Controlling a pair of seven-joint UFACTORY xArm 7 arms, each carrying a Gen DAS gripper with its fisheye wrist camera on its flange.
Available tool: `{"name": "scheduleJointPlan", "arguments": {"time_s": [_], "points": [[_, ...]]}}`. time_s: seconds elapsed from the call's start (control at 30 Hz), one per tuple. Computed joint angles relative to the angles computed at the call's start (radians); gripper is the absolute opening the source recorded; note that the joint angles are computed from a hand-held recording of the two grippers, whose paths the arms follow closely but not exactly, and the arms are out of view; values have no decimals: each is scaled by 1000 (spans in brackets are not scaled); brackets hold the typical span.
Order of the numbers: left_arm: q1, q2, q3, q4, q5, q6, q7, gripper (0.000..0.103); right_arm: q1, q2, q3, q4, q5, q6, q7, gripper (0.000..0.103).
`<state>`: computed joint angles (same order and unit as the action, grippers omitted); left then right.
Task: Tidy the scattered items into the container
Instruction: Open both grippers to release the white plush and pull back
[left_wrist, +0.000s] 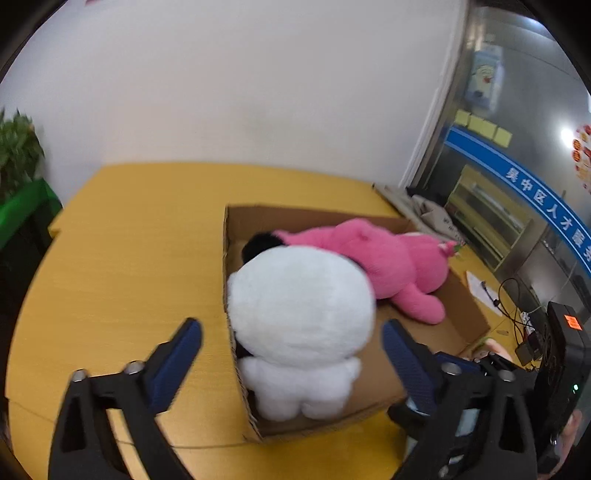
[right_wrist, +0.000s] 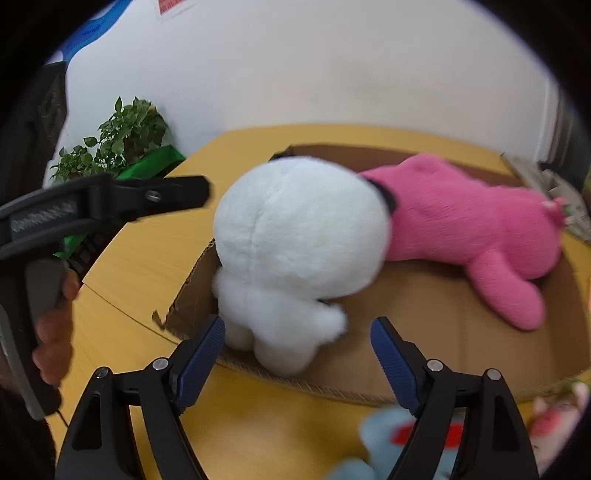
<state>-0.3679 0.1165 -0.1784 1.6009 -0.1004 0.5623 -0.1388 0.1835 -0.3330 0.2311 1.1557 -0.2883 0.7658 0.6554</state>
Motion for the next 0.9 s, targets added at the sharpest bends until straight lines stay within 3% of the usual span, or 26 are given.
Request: {"name": "scheduleJointPlan", "arguments": {"time_s": [0.2,0.43,0.6,0.9], "points": [[-50,-217,-60,-201,244,-33,-231,103,-44,-280,53,-159,-94,81,33,84],[-72,-306,-165,-289,355,-29,-460,103,-61,-533,40,-294,-27,149,-45,84],[-107,-313,-191,-305,372,-17,-499,103,-79,-653,30,-360,40,190,-74,84],[-135,-319,-178,-326,318,-17,-512,103,-94,-708,53,-388,100,185,-101,84]]}}
